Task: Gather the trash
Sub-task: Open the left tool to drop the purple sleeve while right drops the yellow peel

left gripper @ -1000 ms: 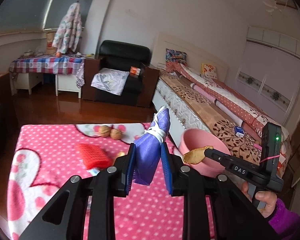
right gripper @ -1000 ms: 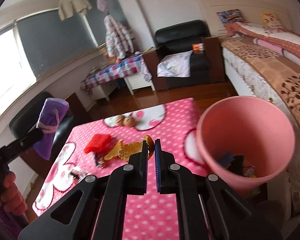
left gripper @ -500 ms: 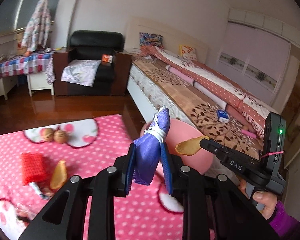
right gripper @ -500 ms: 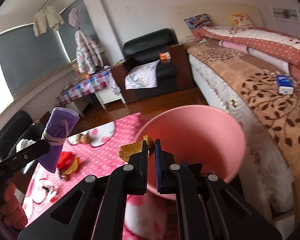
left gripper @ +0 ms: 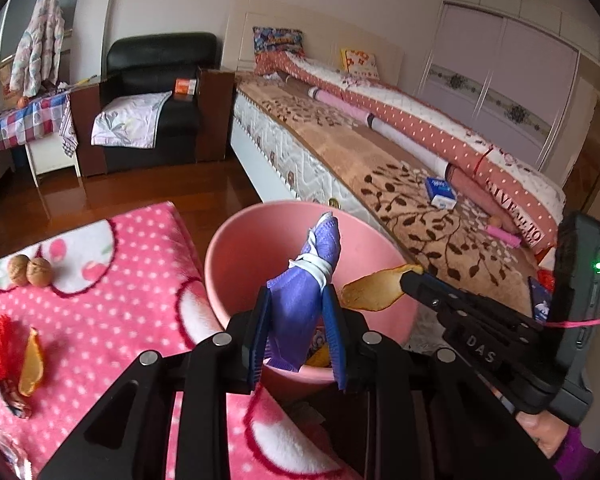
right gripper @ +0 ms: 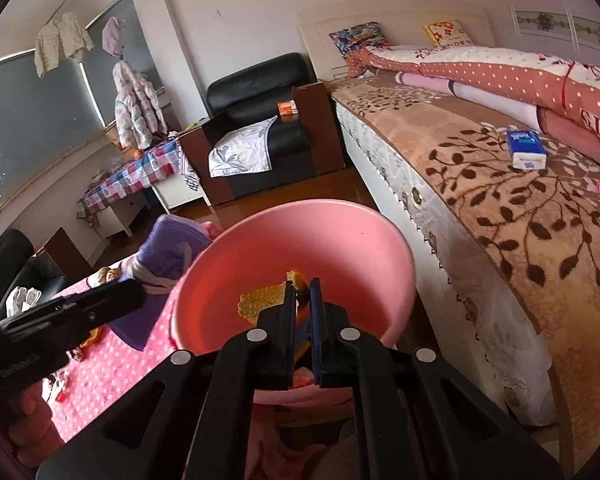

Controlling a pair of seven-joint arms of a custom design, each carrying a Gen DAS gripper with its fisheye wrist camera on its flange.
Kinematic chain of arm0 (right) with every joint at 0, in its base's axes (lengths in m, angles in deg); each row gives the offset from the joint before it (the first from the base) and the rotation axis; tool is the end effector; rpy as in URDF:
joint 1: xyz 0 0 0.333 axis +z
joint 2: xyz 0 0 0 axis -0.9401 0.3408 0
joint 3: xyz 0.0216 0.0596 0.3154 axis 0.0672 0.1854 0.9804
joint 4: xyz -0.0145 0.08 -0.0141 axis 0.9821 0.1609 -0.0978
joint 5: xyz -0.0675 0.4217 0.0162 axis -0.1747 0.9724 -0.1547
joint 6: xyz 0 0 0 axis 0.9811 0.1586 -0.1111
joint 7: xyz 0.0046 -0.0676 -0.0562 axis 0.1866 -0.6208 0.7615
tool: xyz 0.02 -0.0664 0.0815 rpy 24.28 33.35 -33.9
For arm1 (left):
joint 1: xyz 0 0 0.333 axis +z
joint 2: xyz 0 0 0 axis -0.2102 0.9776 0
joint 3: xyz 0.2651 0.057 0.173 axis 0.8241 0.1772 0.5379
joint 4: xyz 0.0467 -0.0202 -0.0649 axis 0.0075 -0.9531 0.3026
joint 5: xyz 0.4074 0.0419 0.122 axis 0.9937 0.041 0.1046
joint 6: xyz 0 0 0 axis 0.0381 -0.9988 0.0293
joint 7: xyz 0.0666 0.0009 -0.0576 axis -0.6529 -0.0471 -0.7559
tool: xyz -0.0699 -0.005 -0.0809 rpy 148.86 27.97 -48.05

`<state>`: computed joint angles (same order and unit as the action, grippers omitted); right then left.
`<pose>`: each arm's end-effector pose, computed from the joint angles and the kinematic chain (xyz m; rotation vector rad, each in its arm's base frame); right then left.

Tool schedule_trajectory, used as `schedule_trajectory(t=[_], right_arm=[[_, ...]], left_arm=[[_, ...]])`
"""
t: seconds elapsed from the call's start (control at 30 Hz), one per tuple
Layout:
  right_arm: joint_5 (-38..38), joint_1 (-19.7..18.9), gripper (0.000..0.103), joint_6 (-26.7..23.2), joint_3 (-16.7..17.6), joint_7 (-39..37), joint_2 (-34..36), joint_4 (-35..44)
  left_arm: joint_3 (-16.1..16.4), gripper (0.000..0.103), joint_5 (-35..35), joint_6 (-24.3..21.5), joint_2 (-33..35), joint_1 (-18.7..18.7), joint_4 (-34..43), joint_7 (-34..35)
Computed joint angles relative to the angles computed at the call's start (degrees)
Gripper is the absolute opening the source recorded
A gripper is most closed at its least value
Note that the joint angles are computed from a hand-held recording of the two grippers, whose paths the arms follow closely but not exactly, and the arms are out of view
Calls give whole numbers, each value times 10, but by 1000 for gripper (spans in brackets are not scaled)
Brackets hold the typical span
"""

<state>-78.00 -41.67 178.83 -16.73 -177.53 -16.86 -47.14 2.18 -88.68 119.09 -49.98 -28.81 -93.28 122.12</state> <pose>0.3998 0.3437 0.3578 -1.0821 2.0460 -0.7928 0.5281 -0.3128 0.3759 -1.0915 2.5457 -1.2669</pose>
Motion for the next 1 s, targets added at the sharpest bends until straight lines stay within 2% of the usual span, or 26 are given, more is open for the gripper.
schedule_trajectory(t=[0.27, 0.43, 0.7, 0.77, 0.8, 0.87, 1.0], right_arm=[[-3, -9, 7, 21, -7, 15, 3, -13], [-3, -9, 7, 24, -9, 21, 9, -13], [-2, -9, 7, 27, -11, 24, 11, -12], [-3, -10, 12, 30, -12, 31, 10, -12], [-3, -10, 23, 28, -11, 35, 10, -12], [-11, -9, 35, 24, -9, 53, 7, -15], [-7, -6, 36, 18, -6, 52, 4, -14]], left_arm=[[-13, 28, 39, 29, 38, -2, 20, -38], [-22, 44, 52, 30, 44, 7, 23, -52], [-24, 47, 26, 20, 32, 16, 15, -35], [-21, 49, 16, 14, 24, 17, 9, -27], [-20, 49, 11, 12, 20, 16, 6, -22], [-16, 49, -1, 10, 12, 15, 0, -14], [-7, 49, -24, 2, -4, 11, -12, 2]])
